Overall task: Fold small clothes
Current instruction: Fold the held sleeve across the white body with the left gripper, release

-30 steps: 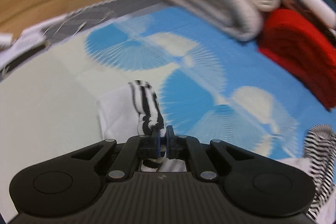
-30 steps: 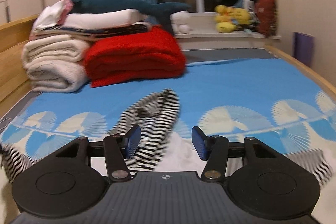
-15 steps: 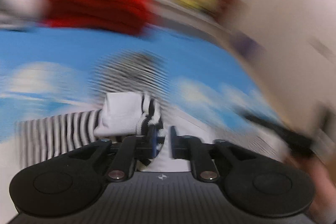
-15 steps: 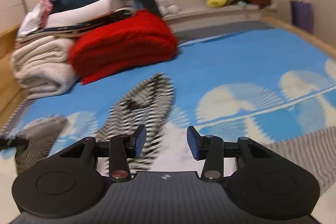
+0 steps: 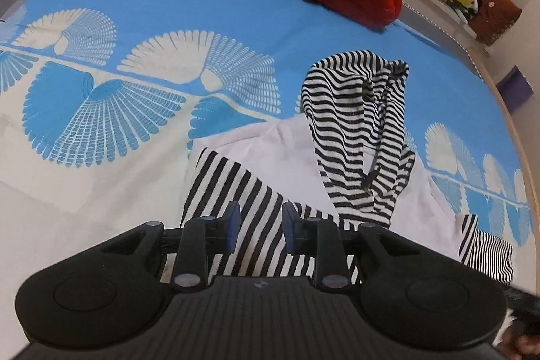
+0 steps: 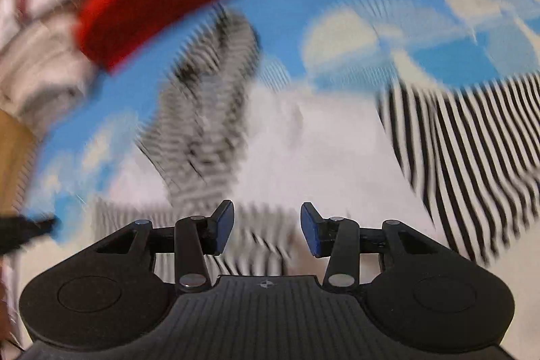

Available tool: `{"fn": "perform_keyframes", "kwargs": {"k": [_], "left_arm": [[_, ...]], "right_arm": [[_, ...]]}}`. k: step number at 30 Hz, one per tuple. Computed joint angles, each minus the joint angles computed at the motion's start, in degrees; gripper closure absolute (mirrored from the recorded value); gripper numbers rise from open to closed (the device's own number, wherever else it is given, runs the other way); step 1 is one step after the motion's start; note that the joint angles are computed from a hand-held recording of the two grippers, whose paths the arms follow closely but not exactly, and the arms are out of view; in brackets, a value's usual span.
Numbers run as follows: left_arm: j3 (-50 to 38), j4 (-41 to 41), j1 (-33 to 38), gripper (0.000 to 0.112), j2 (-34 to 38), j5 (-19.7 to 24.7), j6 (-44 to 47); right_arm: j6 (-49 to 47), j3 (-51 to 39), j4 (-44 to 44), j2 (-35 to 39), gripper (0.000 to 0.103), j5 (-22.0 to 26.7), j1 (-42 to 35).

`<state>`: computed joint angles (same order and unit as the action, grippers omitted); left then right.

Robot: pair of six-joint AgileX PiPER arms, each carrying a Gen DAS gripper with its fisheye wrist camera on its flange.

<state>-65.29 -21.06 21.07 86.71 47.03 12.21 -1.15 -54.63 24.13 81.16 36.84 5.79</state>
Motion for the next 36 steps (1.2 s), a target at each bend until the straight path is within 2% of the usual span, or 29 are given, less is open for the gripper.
{"fn": "perform_keyframes", "kwargs": {"k": [4, 8, 9, 10, 11, 12, 15, 16, 17, 19, 21, 22, 23, 24, 25, 26, 28, 31, 32, 33, 34, 36], "left_arm": [[0.41, 0.57, 1.19, 0.084, -0.48, 0.29, 1.64], [0.25, -0.02, 1.66, 0.084, -0.12, 0.55, 2.13], [0.32, -0.2, 1.73, 0.084, -0.18, 0.48, 2.36], [0.43, -0.52, 1.93, 0.084, -0.18, 0.38, 2.87], [0.49, -0.65, 2.05, 0.084, -0.18, 0.32, 3.13], [0.47, -0.58, 2.19, 0.084, -0.11, 0.36, 3.25], [0.6, -0.6, 2.25, 0.084, -0.3, 0.31, 3.43], [0.59, -0.7, 2.24, 0.084, -0.28, 0.39, 3.74], [0.74, -0.91, 2.26, 0.084, -0.37, 0.39, 4.33], [1.01, -0.23, 1.7, 0.084, -0.39, 0.17, 4.18], [1.26, 0.66, 1.22, 0.084, -0.3, 0.01, 3.69], [1.35, 0.88, 1.1, 0.084, -0.28, -0.04, 3.57], [1.46, 1.09, 0.88, 0.084, -0.3, -0.17, 3.26], [1.44, 1.19, 0.81, 0.084, -0.3, -0.15, 3.09], [1.53, 0.97, 0.85, 0.084, -0.37, -0.26, 3.33], [1.61, 0.71, 0.89, 0.084, -0.46, -0.32, 3.59], [1.94, 0.26, 0.94, 0.084, -0.64, -0.44, 4.29], [2.3, 0.84, 0.43, 0.084, -0.63, -0.62, 4.24], [2.25, 0.95, 0.35, 0.084, -0.55, -0.56, 4.33], [2.27, 0.97, 0.36, 0.084, -0.49, -0.63, 4.54], [2.2, 1.06, 0.37, 0.084, -0.4, -0.7, 4.55], [1.94, 1.3, 0.58, 0.084, -0.19, -0.7, 4.41]], "right_arm": [[9.09, 2.02, -5.73, 4.12, 0.055, 1.89, 0.45], [10.75, 3.07, -7.15, 6.18, 0.055, 0.67, 2.32], [10.83, 3.37, -7.36, 6.23, 0.058, 0.2, 3.2], [10.1, 3.84, -7.2, 6.07, 0.078, -0.79, 3.71], [7.81, 4.85, -5.85, 5.79, 0.102, -2.53, 3.83], [7.63, 5.61, -5.4, 4.65, 0.103, -4.21, 3.99], [10.43, 9.1, -12.03, -5.31, 0.103, -16.8, 6.6], [8.0, 9.65, -11.43, -8.43, 0.103, -19.92, 6.41], [7.86, 9.3, -11.95, -9.76, 0.103, -20.75, 5.58], [6.54, 7.26, -9.75, -8.41, 0.103, -16.39, 1.96], [2.27, 4.82, -2.42, -3.06, 0.1, -8.2, -2.18], [3.54, 4.62, -1.91, -0.83, 0.098, -5.79, -3.13], [3.52, 5.13, -1.13, 0.56, 0.089, -4.73, -3.6], [1.22, 5.56, 0.58, 2.03, 0.082, -3.81, -3.91], [0.03, 5.79, 1.31, 3.4, 0.068, -3.93, -3.23], [-2.08, 6.04, 2.36, 3.98, 0.062, -3.59, -3.21], [-6.27, 6.7, 4.47, 5.25, 0.061, -4.22, -2.73], [-2.9, 6.67, 0.76, 7.26, 0.061, -6.01, -0.58], [-3.43, 6.75, 0.47, 7.13, 0.065, -6.84, 0.08], [-2.85, 6.5, -0.43, 7.33, 0.074, -7.66, 1.37], [-1.53, 6.54, -1.5, 7.1, 0.103, -8.43, 2.11], [-5.28, 7.02, 2.8, 5.26, 0.102, -9.37, 0.59]]}}
